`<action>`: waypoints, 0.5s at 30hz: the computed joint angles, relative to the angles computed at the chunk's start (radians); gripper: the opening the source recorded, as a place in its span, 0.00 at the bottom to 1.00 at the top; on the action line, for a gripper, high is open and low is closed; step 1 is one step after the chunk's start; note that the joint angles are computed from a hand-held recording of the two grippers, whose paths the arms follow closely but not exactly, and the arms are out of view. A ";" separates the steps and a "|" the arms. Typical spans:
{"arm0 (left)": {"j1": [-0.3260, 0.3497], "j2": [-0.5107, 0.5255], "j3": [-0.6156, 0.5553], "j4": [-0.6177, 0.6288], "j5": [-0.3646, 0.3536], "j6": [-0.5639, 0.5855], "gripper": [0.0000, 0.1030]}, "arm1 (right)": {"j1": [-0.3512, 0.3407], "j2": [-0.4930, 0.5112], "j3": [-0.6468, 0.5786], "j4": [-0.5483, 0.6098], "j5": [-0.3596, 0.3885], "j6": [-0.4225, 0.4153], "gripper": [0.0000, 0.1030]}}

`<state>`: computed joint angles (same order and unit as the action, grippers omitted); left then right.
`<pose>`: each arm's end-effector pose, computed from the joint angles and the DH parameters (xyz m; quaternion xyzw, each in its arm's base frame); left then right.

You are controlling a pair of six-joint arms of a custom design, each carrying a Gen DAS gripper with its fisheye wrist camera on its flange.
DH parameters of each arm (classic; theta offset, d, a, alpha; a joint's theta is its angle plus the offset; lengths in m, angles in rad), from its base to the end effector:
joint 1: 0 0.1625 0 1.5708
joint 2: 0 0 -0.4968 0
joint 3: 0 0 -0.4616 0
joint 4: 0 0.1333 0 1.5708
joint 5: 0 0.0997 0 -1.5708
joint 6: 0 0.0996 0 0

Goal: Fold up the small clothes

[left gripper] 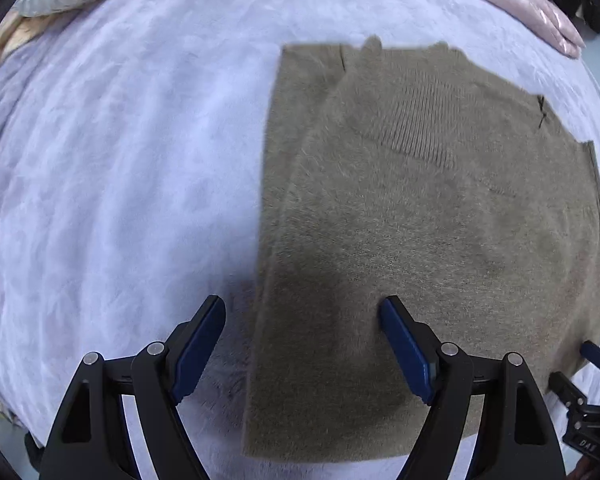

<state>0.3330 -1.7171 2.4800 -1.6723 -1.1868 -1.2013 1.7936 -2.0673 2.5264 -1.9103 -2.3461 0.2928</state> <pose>-0.2119 -0.2538 0.2009 0.0789 0.9272 -0.0598 0.3614 0.1212 -0.2470 0.3122 -0.0098 -0.9244 0.0427 0.3790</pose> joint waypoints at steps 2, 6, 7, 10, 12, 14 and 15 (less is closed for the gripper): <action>-0.067 -0.036 0.000 0.008 -0.016 -0.045 0.79 | 0.022 -0.008 -0.028 0.057 -0.016 0.025 0.80; -0.172 -0.001 0.014 -0.086 -0.091 -0.054 0.79 | -0.005 -0.026 -0.061 -0.045 -0.025 -0.036 0.80; -0.205 0.036 0.022 -0.139 -0.122 -0.040 0.79 | -0.030 -0.016 -0.070 -0.083 -0.017 -0.059 0.80; -0.279 0.167 0.024 -0.267 -0.164 0.010 0.79 | -0.098 0.040 -0.102 -0.222 0.010 -0.157 0.80; -0.311 0.268 -0.001 -0.322 -0.183 0.034 0.79 | -0.134 0.077 -0.129 -0.283 0.053 -0.225 0.80; -0.325 0.331 -0.005 -0.362 -0.207 0.043 0.79 | -0.176 0.101 -0.154 -0.319 0.122 -0.288 0.80; -0.327 0.358 -0.005 -0.377 -0.223 0.046 0.79 | -0.188 0.125 -0.172 -0.330 0.151 -0.305 0.80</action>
<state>0.0061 -1.3587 2.4746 -2.0489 -1.4102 -1.1551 1.6054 -1.9425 2.3549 -2.2405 -2.1955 -0.0123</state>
